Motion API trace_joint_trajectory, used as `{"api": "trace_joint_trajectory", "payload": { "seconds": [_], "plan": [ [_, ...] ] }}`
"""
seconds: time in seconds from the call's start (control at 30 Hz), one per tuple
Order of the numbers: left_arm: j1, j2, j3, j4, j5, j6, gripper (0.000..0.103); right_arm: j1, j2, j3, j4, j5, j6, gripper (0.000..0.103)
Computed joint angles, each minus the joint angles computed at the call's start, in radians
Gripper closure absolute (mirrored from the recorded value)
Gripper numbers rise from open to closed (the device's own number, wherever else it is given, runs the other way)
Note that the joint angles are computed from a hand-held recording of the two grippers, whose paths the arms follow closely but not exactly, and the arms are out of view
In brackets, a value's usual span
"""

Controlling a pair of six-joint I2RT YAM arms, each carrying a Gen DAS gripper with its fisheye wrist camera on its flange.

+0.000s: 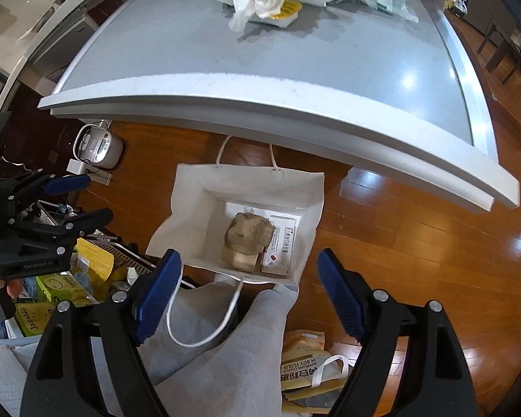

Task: Collect trash
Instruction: 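Carry both items over the paper bag and release them inside, then grasp the white tissue with the left tool while the right tool grasps the clear plastic packet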

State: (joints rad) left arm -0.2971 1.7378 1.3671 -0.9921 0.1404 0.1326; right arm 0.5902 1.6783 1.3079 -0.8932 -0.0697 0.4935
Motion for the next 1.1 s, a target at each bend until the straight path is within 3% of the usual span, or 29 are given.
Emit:
{"api": "trace_joint_trajectory", "payload": {
  "seconds": [0.4,0.5,0.57,0.63,0.8,0.97,1.1],
  "plan": [
    [0.054,-0.072,0.145,-0.06,0.084,-0.035,0.033,-0.009,-0.108,0.131,-0.061,0.084,-0.013,0.023],
    [0.049,-0.087,0.215,-0.068,0.097,-0.052,0.032,-0.018,-0.106,0.203,-0.067,0.138,-0.026,0.016],
    [0.043,-0.093,0.253,-0.048,0.083,-0.07,0.016,-0.019,-0.099,0.243,-0.071,0.19,-0.037,0.01],
    [0.039,-0.091,0.285,-0.009,0.069,-0.088,0.009,-0.041,-0.079,0.289,-0.066,0.249,-0.06,0.005],
    [0.011,0.055,0.482,-0.007,0.091,-0.12,0.006,-0.155,-0.002,0.418,-0.076,0.299,-0.105,0.005],
    [-0.083,0.258,0.716,-0.035,0.063,-0.15,0.006,-0.297,0.13,0.555,-0.092,0.222,-0.168,0.005],
    [-0.161,0.435,0.919,-0.109,-0.005,-0.18,0.006,-0.383,0.329,0.755,-0.172,0.147,-0.16,0.005]
  ]
}}
